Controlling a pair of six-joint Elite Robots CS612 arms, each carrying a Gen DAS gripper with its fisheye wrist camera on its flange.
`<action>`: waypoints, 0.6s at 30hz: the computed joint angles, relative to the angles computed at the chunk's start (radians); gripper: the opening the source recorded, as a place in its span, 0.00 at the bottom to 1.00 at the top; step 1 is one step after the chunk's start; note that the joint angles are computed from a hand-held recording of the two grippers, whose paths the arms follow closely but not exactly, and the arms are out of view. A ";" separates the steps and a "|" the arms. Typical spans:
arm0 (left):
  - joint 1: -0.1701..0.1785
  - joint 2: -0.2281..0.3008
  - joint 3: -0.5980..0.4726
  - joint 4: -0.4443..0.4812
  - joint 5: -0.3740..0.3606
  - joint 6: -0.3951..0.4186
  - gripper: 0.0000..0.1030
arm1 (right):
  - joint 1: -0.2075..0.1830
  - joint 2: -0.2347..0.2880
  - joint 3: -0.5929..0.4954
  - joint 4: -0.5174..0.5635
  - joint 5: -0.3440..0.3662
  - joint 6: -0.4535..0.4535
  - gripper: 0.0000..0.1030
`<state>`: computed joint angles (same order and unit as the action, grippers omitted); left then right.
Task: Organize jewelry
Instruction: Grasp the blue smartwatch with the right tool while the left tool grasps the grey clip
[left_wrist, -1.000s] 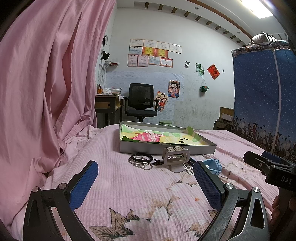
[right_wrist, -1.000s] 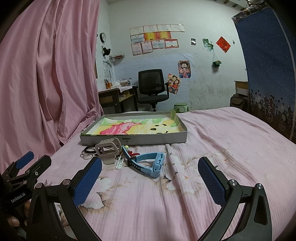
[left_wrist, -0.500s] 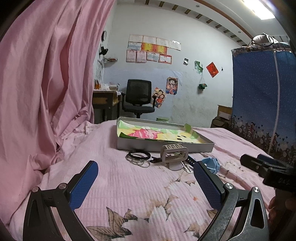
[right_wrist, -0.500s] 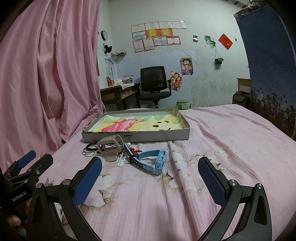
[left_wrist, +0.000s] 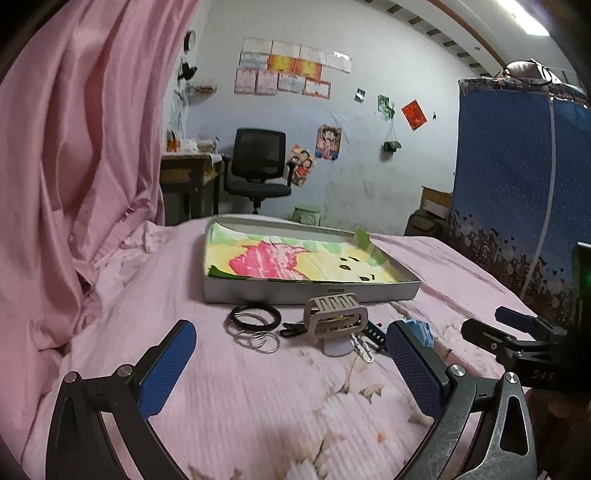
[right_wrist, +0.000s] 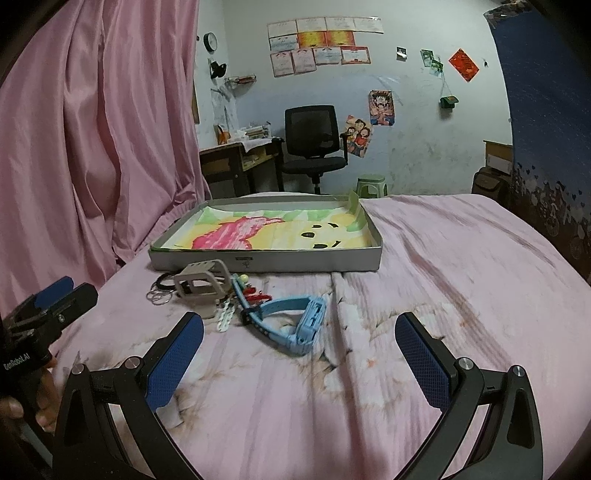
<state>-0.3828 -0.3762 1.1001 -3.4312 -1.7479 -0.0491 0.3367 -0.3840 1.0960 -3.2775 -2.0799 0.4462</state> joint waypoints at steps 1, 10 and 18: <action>0.000 0.003 -0.013 0.025 -0.009 -0.003 1.00 | -0.003 0.000 -0.003 0.011 0.006 0.002 0.99; -0.012 0.040 -0.124 0.192 -0.032 -0.003 1.00 | -0.038 0.002 -0.026 0.062 0.070 -0.025 0.99; -0.016 0.076 -0.242 0.403 -0.078 0.004 0.92 | -0.065 0.015 -0.055 0.121 0.181 -0.015 0.72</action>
